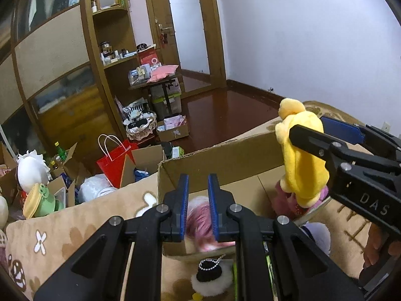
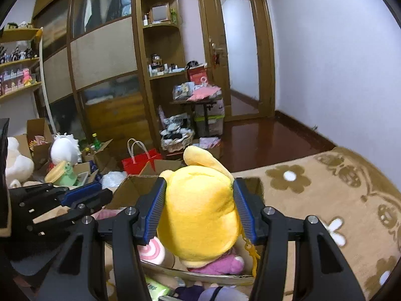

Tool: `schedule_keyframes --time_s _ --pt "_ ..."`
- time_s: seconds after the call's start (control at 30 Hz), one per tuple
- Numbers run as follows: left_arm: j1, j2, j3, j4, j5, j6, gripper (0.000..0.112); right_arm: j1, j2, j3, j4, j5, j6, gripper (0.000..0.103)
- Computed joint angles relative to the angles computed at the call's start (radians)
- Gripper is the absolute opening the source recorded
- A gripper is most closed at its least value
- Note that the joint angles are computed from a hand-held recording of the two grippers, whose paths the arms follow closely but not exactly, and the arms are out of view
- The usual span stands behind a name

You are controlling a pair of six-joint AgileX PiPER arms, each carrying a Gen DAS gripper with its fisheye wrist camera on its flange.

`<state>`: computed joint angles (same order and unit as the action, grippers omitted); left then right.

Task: Organize soft objects
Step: 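Lower the pink tube into the box with the left tool while the right tool holds the yellow plush, then open both tools to release the pink tube and yellow plush into the box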

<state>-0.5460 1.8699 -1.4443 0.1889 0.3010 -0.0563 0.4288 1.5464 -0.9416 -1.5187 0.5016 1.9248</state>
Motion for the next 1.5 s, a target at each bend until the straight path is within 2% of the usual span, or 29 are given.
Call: schedule_keyframes --time_s 0.23,0.37,0.43,0.6,0.7,0.8,0.87,0.97,1.13,1.4,1.5 --pt "-0.003 0.041 -0.054 0.073 0.071 -0.082 0.014 -0.043 -0.010 0.021 -0.046 -0.074 0.058 0.060" --pt "0.011 0.049 -0.072 0.012 0.100 -0.041 0.017 -0.069 -0.017 0.023 -0.030 -0.114 0.051 0.072" --pt "0.013 0.054 -0.080 0.013 0.111 -0.043 0.018 -0.078 -0.020 0.028 -0.030 -0.125 0.064 0.073" --pt "0.028 0.069 -0.109 -0.046 0.152 0.006 0.020 -0.091 -0.017 0.021 0.013 -0.128 0.032 0.084" --pt "0.034 0.069 -0.112 -0.058 0.160 0.009 0.022 -0.121 -0.013 0.017 0.058 -0.192 0.003 0.086" --pt "0.036 0.069 -0.111 -0.028 0.156 -0.017 0.031 -0.144 -0.006 0.015 0.111 -0.242 -0.038 0.090" --pt "0.034 0.069 -0.107 0.003 0.148 -0.042 0.037 -0.137 -0.004 0.017 0.096 -0.229 -0.035 0.092" --pt "0.030 0.068 -0.104 0.025 0.149 -0.060 0.045 -0.127 -0.004 0.012 0.110 -0.205 -0.051 0.100" --pt "0.029 0.066 -0.100 0.040 0.140 -0.073 0.057 -0.140 -0.019 0.024 0.047 -0.238 0.040 0.101" --pt "0.034 0.037 -0.059 0.055 0.115 -0.098 0.066 -0.128 -0.031 0.029 0.091 -0.197 0.009 0.101" --pt "0.038 0.023 -0.049 0.042 0.115 -0.088 0.067 -0.126 -0.041 0.024 0.187 -0.174 -0.068 0.101"
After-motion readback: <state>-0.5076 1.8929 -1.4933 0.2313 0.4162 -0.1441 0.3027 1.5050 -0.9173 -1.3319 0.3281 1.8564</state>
